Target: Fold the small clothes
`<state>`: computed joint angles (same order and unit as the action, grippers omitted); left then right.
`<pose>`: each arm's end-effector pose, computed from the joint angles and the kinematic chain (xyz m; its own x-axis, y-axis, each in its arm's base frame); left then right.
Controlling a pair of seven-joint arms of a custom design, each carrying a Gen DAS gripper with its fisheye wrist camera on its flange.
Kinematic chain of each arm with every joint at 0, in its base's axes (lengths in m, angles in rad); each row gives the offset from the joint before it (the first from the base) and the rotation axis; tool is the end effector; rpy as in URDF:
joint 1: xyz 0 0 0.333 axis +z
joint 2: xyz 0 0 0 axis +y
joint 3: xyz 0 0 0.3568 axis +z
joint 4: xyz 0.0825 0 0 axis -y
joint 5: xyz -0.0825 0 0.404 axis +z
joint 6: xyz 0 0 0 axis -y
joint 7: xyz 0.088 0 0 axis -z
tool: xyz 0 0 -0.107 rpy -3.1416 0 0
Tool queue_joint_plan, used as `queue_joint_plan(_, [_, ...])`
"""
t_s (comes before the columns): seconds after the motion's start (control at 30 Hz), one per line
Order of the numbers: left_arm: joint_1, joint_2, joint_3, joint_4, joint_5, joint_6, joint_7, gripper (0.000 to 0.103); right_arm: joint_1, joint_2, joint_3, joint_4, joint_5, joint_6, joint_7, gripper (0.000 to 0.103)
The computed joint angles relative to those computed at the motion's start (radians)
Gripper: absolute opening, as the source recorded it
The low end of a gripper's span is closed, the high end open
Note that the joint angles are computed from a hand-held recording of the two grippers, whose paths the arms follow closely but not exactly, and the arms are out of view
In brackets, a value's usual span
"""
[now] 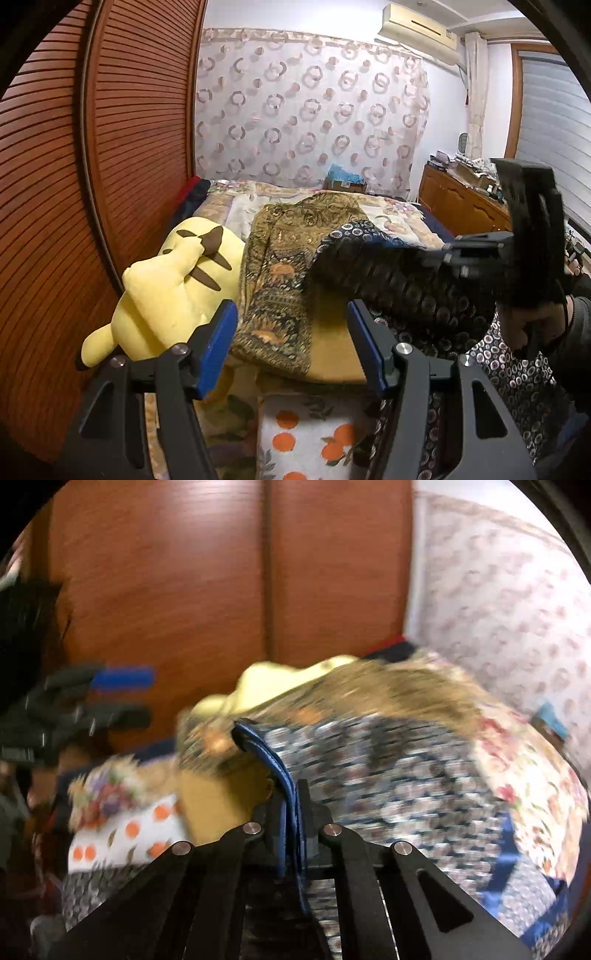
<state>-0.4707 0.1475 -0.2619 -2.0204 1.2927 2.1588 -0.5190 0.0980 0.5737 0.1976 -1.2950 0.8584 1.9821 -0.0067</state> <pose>0.4885 -0.3800 0.4327 0.4849 -0.8670 0.1146 -0.4176 -0.3447 -0.8407 0.7427 0.2341 0.4838 0.9986 -0.0359 -0.0376 -0.0517 -0.6094 -0.7912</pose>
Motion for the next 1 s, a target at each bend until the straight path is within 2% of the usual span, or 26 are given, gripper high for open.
queue_joint_plan(0.07, [-0.002, 0.016, 0.002, 0.018, 0.015, -0.005, 0.001, 0.061, 0.001, 0.032, -0.013, 0.044, 0.022, 0.058, 0.078, 0.002])
queue_joint_plan(0.17, [-0.003, 0.042, 0.010, 0.052, 0.021, 0.000, 0.028, 0.061, 0.009, 0.106, -0.034, 0.152, -0.032, 0.081, 0.224, 0.003])
queue_joint_plan(0.2, [-0.001, 0.046, 0.014, 0.058, 0.019, 0.007, 0.036, 0.061, 0.010, 0.119, -0.035, 0.167, -0.053, 0.095, 0.245, 0.008])
queue_joint_plan(0.3, [-0.001, 0.079, 0.025, 0.099, 0.010, 0.025, 0.073, 0.061, -0.004, 0.147, -0.028, 0.196, -0.097, 0.107, 0.285, 0.035])
queue_joint_plan(0.37, [-0.005, 0.104, 0.033, 0.131, 0.003, 0.031, 0.103, 0.061, -0.025, 0.157, -0.015, 0.210, -0.102, 0.099, 0.288, 0.036])
queue_joint_plan(0.43, [-0.011, 0.122, 0.043, 0.154, 0.001, 0.046, 0.117, 0.061, -0.043, 0.158, -0.007, 0.211, -0.101, 0.105, 0.279, 0.043])
queue_joint_plan(0.73, [-0.064, 0.244, 0.080, 0.308, -0.033, 0.091, 0.200, 0.061, -0.124, 0.167, -0.007, 0.228, -0.076, 0.126, 0.246, 0.049])
queue_joint_plan(1.0, [-0.125, 0.401, 0.124, 0.503, -0.137, 0.146, 0.330, 0.061, -0.204, 0.174, -0.020, 0.240, -0.063, 0.159, 0.243, 0.050])
